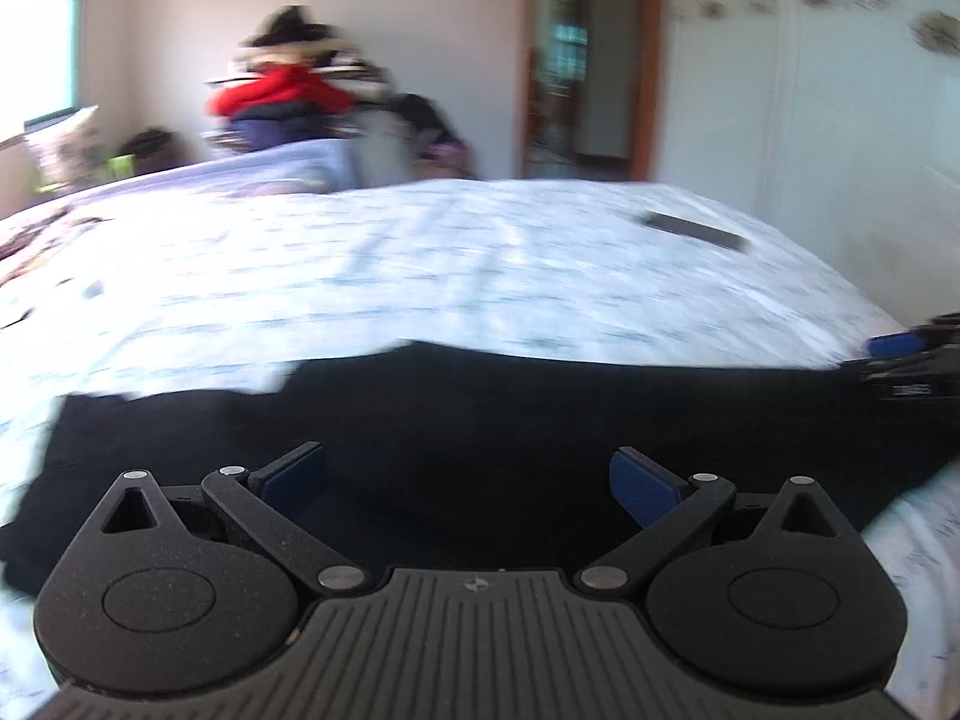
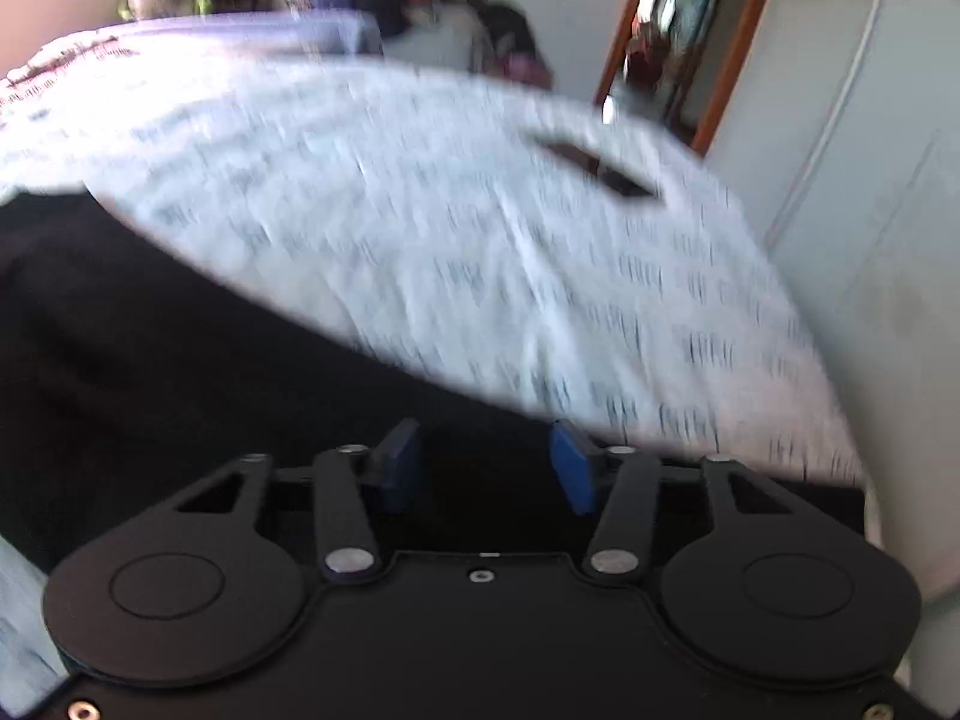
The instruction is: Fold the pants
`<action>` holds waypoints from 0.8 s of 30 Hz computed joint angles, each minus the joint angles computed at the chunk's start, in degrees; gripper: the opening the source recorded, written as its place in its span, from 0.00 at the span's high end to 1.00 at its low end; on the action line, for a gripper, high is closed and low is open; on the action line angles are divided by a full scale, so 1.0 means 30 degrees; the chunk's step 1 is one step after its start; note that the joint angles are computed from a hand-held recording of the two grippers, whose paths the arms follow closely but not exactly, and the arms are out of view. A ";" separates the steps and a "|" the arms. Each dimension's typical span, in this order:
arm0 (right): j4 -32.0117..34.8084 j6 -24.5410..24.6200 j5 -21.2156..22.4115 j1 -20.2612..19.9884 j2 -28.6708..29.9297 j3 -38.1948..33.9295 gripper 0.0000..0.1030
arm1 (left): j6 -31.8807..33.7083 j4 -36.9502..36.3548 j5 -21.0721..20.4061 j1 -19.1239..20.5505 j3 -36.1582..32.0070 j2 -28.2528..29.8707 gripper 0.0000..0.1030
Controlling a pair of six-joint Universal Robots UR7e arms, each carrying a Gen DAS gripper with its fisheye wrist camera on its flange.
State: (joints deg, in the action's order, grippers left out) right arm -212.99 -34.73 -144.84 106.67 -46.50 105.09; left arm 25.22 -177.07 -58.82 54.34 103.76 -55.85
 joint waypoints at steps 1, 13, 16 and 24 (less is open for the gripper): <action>0.0450 -0.0190 0.1128 0.0404 0.0155 -0.0336 0.53 | -0.0187 -0.0407 0.0969 0.0133 -0.0071 -0.0137 0.01; 0.8721 -0.7113 1.1020 0.3134 0.8902 -1.1043 0.54 | 0.0068 -0.7433 1.1810 0.2202 -0.4731 -0.0966 0.01; 1.0368 -0.8601 1.1118 0.3515 1.1016 -1.3926 0.54 | -0.0433 -0.6646 1.2040 0.2487 -0.4767 -0.1638 0.01; 1.2850 -0.8749 0.9293 0.3607 1.2874 -1.6840 0.89 | -0.4949 -0.1088 1.0294 0.3295 -0.3383 -0.2592 0.02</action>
